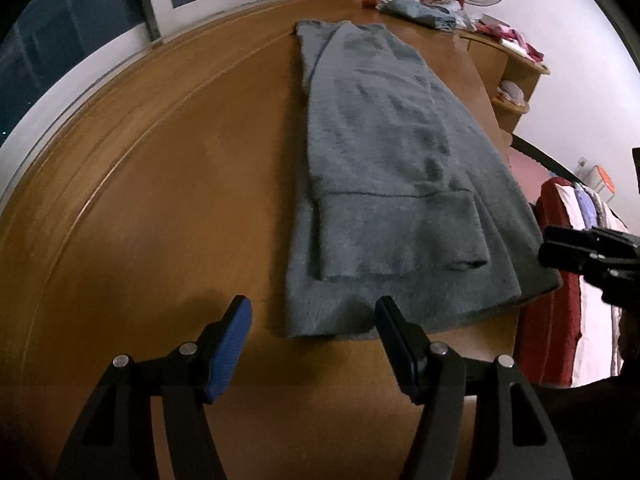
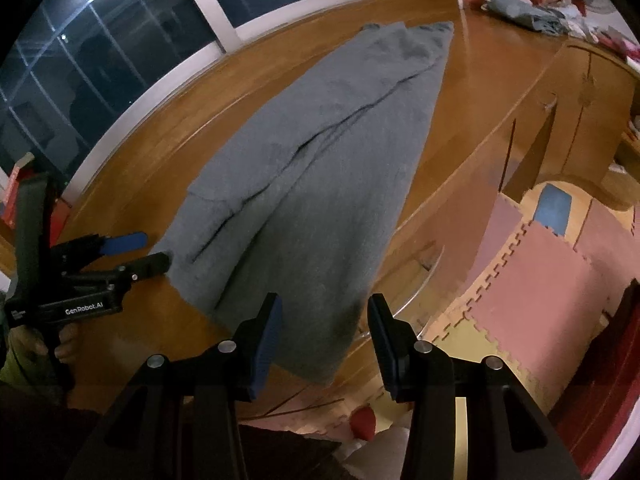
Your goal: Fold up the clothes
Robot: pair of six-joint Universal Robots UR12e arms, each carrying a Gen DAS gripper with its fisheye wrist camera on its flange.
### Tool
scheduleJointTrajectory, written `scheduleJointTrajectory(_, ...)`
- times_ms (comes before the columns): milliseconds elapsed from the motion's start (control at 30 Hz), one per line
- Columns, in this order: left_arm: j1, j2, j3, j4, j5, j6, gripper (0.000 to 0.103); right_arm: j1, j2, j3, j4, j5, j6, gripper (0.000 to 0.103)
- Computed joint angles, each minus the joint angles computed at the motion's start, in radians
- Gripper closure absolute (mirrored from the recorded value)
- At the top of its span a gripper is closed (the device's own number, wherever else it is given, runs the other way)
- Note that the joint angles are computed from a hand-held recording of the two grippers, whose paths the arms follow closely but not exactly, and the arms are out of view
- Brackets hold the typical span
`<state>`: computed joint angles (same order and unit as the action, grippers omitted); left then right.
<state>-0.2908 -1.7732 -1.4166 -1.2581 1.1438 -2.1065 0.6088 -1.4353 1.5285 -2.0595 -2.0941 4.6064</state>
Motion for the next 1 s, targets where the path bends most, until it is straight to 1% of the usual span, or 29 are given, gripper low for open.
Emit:
scheduleJointTrajectory(100, -0.001, -0.012, 0.011, -0.029, -0.002, 0.032, 0.041, 0.002, 0.009, -0.017, 0.045, 0.012, 0.034, 0.058)
scheduleJointTrajectory(167, 0.005, -0.016, 0.018, -0.052, -0.011, 0.051, 0.039, 0.004, 0.016, -0.028, 0.075, 0.021, 0.056, 0.058)
scheduleJointTrajectory(233, 0.010, -0.023, 0.029, -0.074, -0.019, 0.051, 0.036, 0.004, 0.025, -0.047, 0.129, 0.028, 0.072, 0.058)
scheduleJointTrajectory(300, 0.014, -0.029, 0.038, -0.100, -0.029, 0.034, 0.035, 0.006, 0.028, -0.056, 0.152, 0.026, 0.072, 0.058)
scheduleJointTrajectory(367, 0.019, -0.036, 0.047, -0.126, -0.039, 0.017, 0.033, 0.002, 0.022, -0.048, 0.139, 0.035, 0.068, 0.058)
scheduleJointTrajectory(500, 0.017, -0.030, 0.045, -0.132, -0.024, 0.035, 0.032, -0.005, 0.004, -0.015, 0.092, 0.037, 0.084, 0.058)
scheduleJointTrajectory(600, 0.017, -0.028, 0.050, -0.145, -0.015, 0.042, 0.032, -0.002, 0.000, -0.002, 0.064, 0.033, 0.104, 0.058)
scheduleJointTrajectory(667, 0.015, -0.025, 0.051, -0.153, -0.010, 0.035, 0.035, 0.000, -0.003, 0.008, 0.043, 0.032, 0.110, 0.058)
scheduleJointTrajectory(700, 0.015, -0.023, 0.051, -0.157, -0.008, 0.032, 0.043, 0.001, -0.005, 0.016, 0.030, 0.029, 0.113, 0.058)
scheduleJointTrajectory(733, 0.017, -0.020, 0.051, -0.169, -0.014, 0.035, 0.054, 0.002, -0.008, 0.024, 0.017, 0.026, 0.115, 0.058)
scheduleJointTrajectory(767, 0.019, -0.016, 0.050, -0.182, -0.022, 0.039, 0.060, 0.004, -0.010, 0.031, 0.004, 0.024, 0.118, 0.058)
scheduleJointTrajectory(800, 0.021, -0.014, 0.050, -0.195, -0.030, 0.032, 0.070, 0.008, -0.014, 0.039, 0.000, 0.006, 0.134, 0.058)
scheduleJointTrajectory(833, 0.024, -0.011, 0.049, -0.209, -0.038, 0.024, 0.074, 0.013, -0.017, 0.047, -0.003, -0.011, 0.150, 0.058)
scheduleJointTrajectory(900, 0.027, -0.006, 0.040, -0.201, -0.045, 0.008, 0.074, 0.023, -0.026, 0.060, -0.015, -0.037, 0.184, 0.057)
scheduleJointTrajectory(933, 0.027, -0.003, 0.034, -0.193, -0.048, 0.000, 0.073, 0.024, -0.029, 0.066, -0.023, -0.038, 0.188, 0.057)
scheduleJointTrajectory(1000, 0.028, 0.003, 0.023, -0.174, -0.051, -0.010, 0.069, 0.022, -0.032, 0.076, -0.053, -0.026, 0.163, 0.056)
